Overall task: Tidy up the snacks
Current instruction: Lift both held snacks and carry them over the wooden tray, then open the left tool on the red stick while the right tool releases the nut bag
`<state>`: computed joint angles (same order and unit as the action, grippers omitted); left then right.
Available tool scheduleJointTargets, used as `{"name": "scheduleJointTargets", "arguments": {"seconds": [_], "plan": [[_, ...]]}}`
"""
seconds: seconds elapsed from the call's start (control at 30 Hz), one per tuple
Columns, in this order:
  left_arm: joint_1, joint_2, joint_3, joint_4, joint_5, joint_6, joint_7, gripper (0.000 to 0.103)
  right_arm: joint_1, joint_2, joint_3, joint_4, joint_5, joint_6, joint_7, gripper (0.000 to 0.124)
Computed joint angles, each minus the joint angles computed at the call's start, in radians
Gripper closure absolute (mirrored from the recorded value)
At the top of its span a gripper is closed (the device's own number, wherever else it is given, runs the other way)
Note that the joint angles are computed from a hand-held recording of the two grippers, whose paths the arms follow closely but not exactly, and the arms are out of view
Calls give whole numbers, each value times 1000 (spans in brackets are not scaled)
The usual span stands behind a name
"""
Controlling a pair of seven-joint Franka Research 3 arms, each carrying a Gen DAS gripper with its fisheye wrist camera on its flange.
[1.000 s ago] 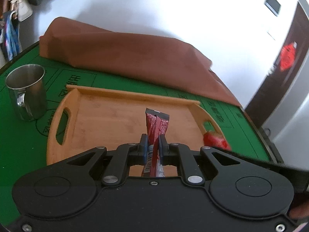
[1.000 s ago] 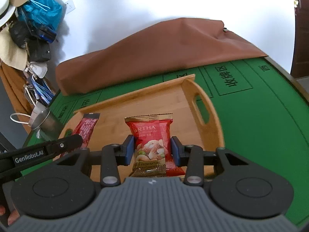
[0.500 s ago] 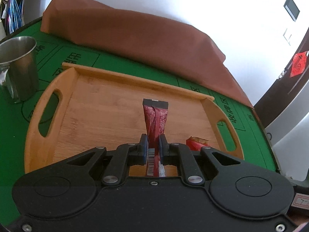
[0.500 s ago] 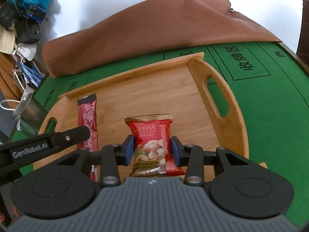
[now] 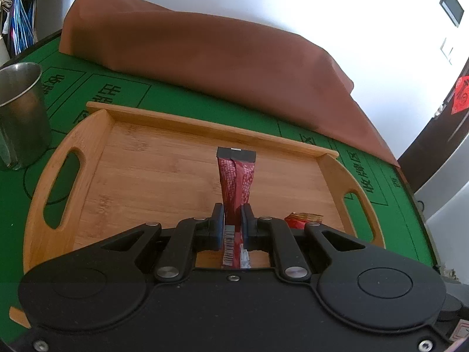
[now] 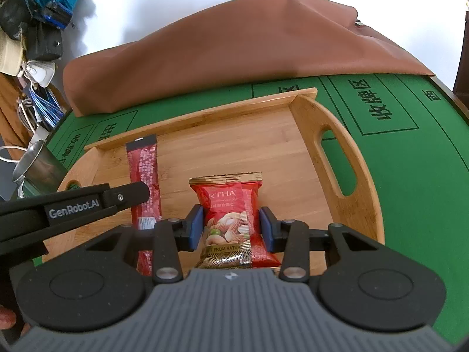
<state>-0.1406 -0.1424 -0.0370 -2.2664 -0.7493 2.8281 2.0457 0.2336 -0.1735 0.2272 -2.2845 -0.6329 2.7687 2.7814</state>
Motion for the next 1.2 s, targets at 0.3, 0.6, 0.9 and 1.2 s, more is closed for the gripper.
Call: {"name": "scheduleJointTargets", "arguments": {"seconds": [0.3,0.6,0.9,1.2], "plan": [[9,17,-14,-7,84,26,-50,91,6,11,-7,6,0,1,-14,76],[10,16,-14,-18,123,37,-70,91,26,34,-19,28,15,-15,-43,73],[-16,-28,12,-55,121,71,-36,70,26,15,-20,5,30,0,-44,57],[-89,-127,87,-146,62,112,57,52,15,-53,23,-24,-31,-74,-46,35]]}}
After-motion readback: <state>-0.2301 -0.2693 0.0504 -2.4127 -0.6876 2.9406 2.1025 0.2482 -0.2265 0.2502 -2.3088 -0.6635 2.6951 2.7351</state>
